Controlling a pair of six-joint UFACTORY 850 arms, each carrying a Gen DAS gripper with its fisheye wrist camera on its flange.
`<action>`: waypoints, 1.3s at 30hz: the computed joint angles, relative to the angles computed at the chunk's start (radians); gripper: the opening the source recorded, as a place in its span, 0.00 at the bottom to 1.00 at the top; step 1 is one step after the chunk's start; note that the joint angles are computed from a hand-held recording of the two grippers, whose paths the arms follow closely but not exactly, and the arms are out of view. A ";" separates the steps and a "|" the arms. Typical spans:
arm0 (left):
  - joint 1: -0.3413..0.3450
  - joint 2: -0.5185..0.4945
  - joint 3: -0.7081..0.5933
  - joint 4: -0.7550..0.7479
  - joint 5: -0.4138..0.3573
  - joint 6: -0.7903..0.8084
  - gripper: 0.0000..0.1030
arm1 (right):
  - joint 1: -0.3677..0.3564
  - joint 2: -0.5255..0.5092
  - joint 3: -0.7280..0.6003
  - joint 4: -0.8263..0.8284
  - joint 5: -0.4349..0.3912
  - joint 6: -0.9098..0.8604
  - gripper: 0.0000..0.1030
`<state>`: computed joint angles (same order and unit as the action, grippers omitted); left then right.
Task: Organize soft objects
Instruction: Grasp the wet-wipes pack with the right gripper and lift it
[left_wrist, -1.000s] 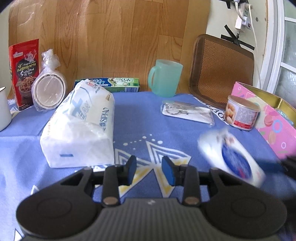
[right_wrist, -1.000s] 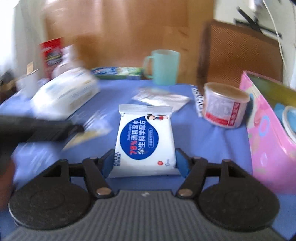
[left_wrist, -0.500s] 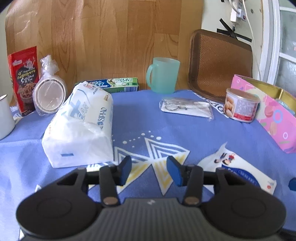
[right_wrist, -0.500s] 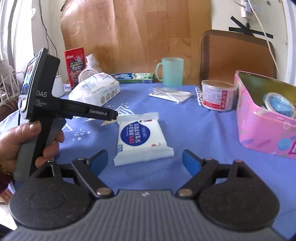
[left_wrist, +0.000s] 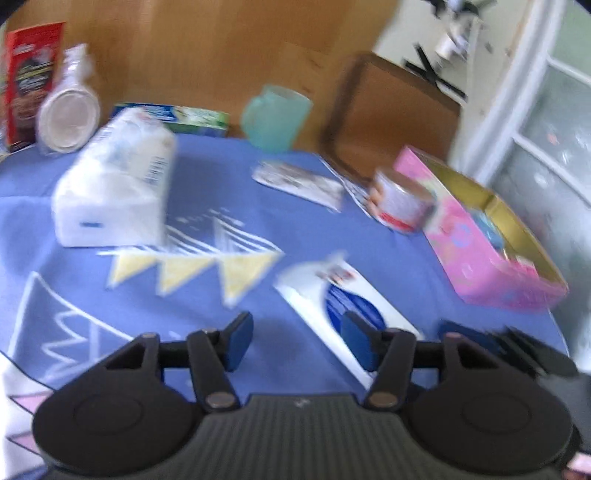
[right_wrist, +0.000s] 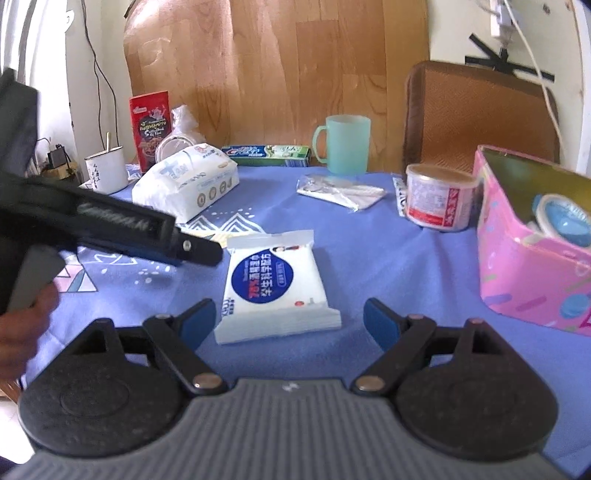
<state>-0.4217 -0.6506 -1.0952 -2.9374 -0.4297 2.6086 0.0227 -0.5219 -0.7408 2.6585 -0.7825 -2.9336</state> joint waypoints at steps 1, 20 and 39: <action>-0.008 -0.006 -0.012 0.034 0.018 -0.024 0.49 | -0.001 -0.009 -0.008 -0.019 0.005 0.022 0.86; -0.015 -0.026 -0.018 0.012 -0.042 0.059 0.29 | 0.025 -0.016 -0.017 -0.099 0.019 0.040 0.76; 0.119 0.042 -0.038 -0.060 -0.122 0.068 0.25 | 0.163 -0.048 -0.195 0.066 0.006 -0.105 0.76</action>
